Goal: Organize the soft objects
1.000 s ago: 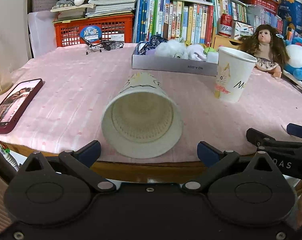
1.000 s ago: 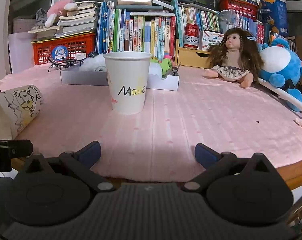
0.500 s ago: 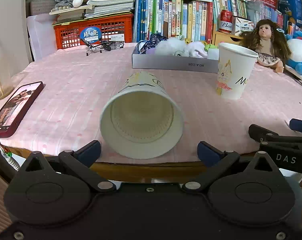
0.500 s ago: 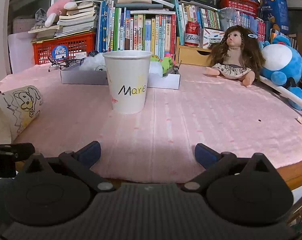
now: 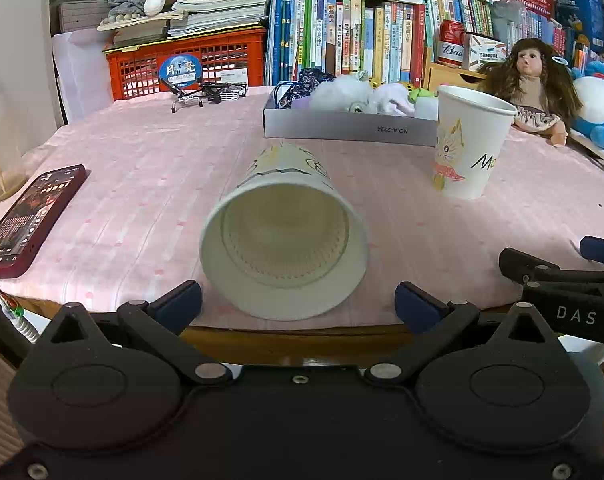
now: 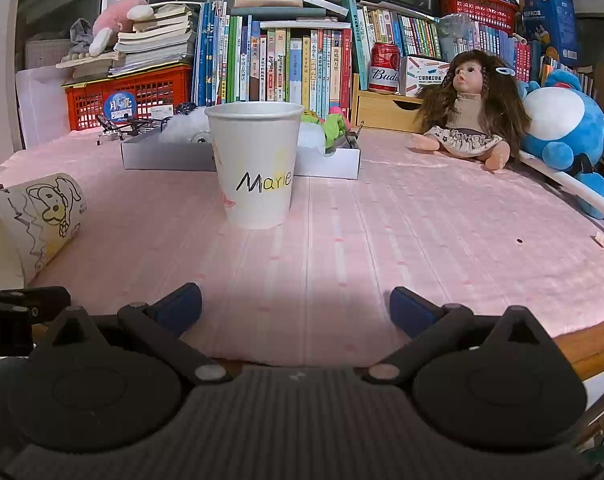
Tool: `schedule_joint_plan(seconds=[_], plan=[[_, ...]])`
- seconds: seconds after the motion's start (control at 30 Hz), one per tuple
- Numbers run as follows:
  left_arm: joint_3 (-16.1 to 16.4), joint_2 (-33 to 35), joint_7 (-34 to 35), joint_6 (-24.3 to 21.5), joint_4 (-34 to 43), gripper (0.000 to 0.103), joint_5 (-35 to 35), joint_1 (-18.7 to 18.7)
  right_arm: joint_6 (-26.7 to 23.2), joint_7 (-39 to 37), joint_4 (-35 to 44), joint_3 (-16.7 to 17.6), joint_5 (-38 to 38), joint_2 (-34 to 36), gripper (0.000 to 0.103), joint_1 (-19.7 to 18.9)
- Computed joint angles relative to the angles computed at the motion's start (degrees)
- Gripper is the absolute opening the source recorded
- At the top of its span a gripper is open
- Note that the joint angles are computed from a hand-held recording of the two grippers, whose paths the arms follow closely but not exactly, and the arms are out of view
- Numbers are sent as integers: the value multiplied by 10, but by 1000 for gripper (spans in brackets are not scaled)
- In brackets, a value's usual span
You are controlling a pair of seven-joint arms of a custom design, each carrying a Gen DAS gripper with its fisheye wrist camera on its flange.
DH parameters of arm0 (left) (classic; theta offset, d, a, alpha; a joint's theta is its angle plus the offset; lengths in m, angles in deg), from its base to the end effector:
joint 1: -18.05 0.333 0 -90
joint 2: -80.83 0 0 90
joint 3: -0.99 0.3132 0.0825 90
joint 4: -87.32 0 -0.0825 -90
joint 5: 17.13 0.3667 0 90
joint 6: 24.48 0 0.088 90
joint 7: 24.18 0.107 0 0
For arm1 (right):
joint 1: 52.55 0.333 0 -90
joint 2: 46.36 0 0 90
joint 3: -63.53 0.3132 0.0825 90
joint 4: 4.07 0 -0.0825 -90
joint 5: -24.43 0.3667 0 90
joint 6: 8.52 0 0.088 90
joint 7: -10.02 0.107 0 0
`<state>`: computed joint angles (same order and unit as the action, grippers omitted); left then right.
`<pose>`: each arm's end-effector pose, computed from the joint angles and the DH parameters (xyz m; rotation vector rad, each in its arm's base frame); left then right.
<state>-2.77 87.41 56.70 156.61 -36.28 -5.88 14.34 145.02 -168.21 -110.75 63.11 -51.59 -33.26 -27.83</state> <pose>0.5815 -0.0927 0.4609 -1.5603 1.8421 -0.8584 0.5630 0.2877 0.4483 -1.5435 1.7140 -0.9493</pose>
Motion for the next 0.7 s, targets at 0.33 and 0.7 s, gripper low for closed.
schedule_joint_plan(seconds=[0.33,0.7], plan=[[-1,0,1,-1,1,103,0,0,-1,-1,1,0,1,1,103,0],[-1,1,1,-2,2,103,0,1,0,-1,1,-1,1,1,103,1]])
